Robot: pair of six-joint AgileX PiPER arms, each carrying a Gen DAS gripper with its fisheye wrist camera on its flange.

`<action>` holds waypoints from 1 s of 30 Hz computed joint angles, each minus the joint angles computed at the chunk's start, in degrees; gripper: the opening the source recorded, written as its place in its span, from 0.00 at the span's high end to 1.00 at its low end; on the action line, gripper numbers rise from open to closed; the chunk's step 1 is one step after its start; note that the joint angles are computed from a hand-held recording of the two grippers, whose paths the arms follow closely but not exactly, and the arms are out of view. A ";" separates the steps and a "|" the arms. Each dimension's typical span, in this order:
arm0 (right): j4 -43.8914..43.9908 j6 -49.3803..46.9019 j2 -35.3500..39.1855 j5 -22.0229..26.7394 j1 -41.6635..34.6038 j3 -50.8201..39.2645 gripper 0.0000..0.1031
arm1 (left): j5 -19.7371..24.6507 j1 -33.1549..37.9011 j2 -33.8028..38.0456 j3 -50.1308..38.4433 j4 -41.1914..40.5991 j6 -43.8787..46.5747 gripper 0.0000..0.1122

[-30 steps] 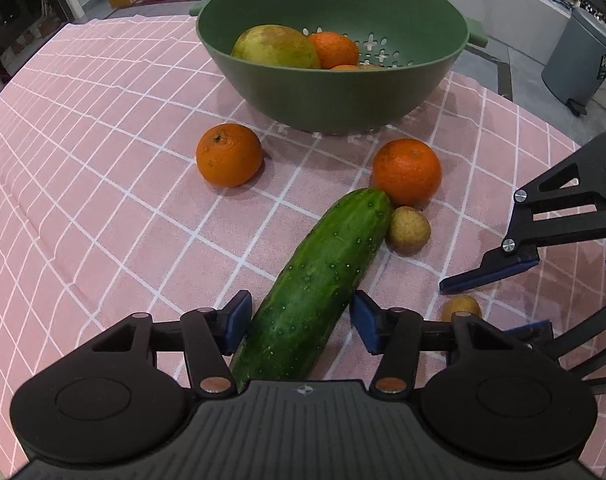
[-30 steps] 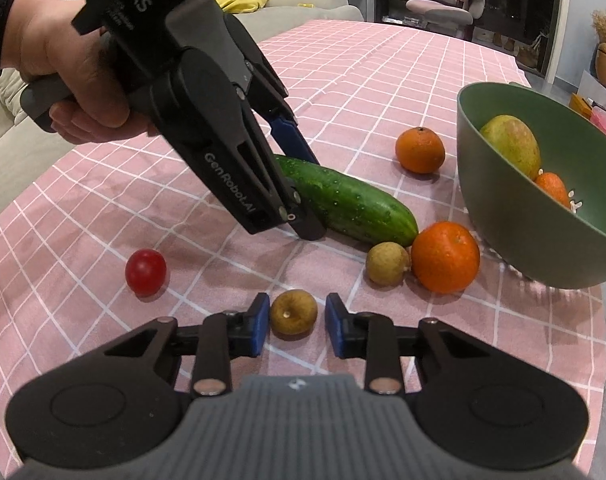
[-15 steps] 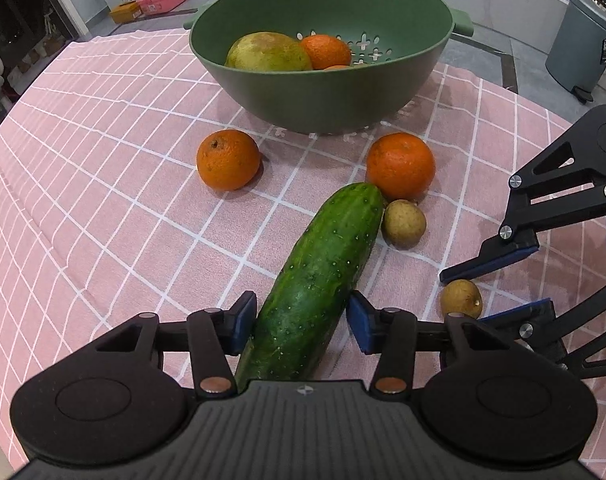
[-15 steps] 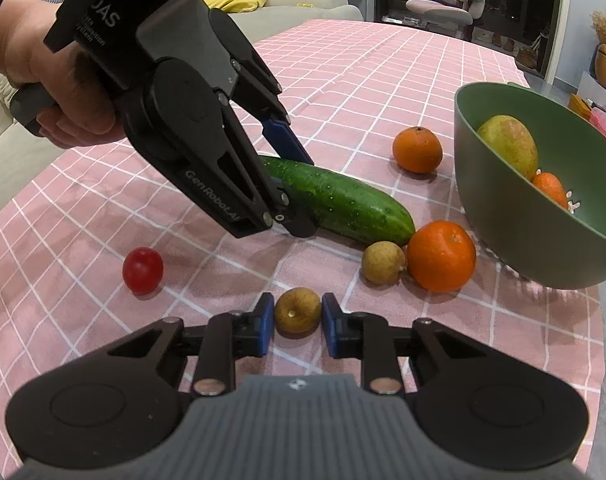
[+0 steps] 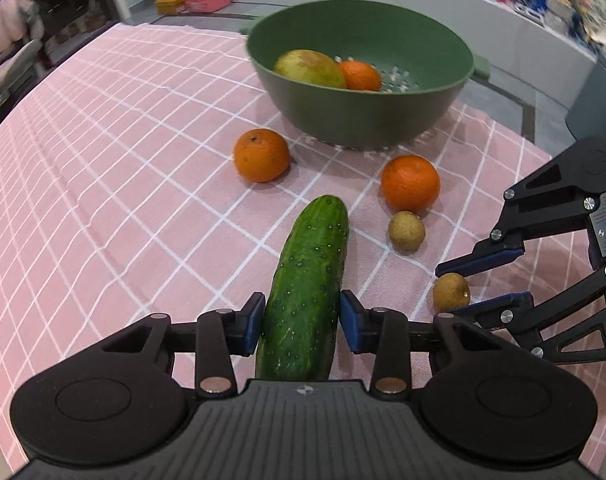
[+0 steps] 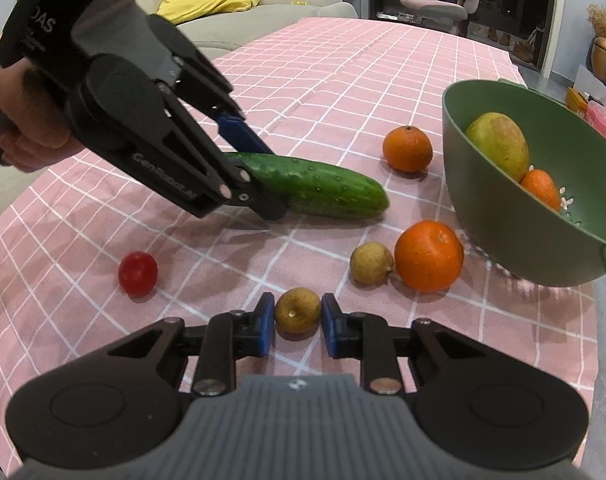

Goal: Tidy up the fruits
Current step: 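Grasp the cucumber with the left tool while the right tool grasps a brown kiwi, then carry the cucumber and kiwi over the green colander and release both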

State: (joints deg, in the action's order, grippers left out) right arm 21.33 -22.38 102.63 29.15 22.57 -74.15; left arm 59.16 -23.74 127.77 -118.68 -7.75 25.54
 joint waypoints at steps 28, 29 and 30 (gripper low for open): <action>1.30 0.21 -3.33 -0.35 -3.21 -3.44 0.80 | -3.03 5.71 -8.97 3.29 -9.84 -9.90 0.62; 1.24 0.31 -3.53 -0.46 -3.54 -3.84 0.80 | -2.56 5.57 -8.39 1.68 -9.73 -10.30 0.62; 1.38 0.35 -3.66 -0.44 -3.99 -4.44 0.80 | -1.70 5.35 -7.45 -0.76 -9.52 -10.83 0.62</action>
State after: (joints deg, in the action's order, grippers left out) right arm 22.71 -22.04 98.97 28.71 18.58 -78.59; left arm 57.46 -18.39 120.32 -119.44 -17.27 14.72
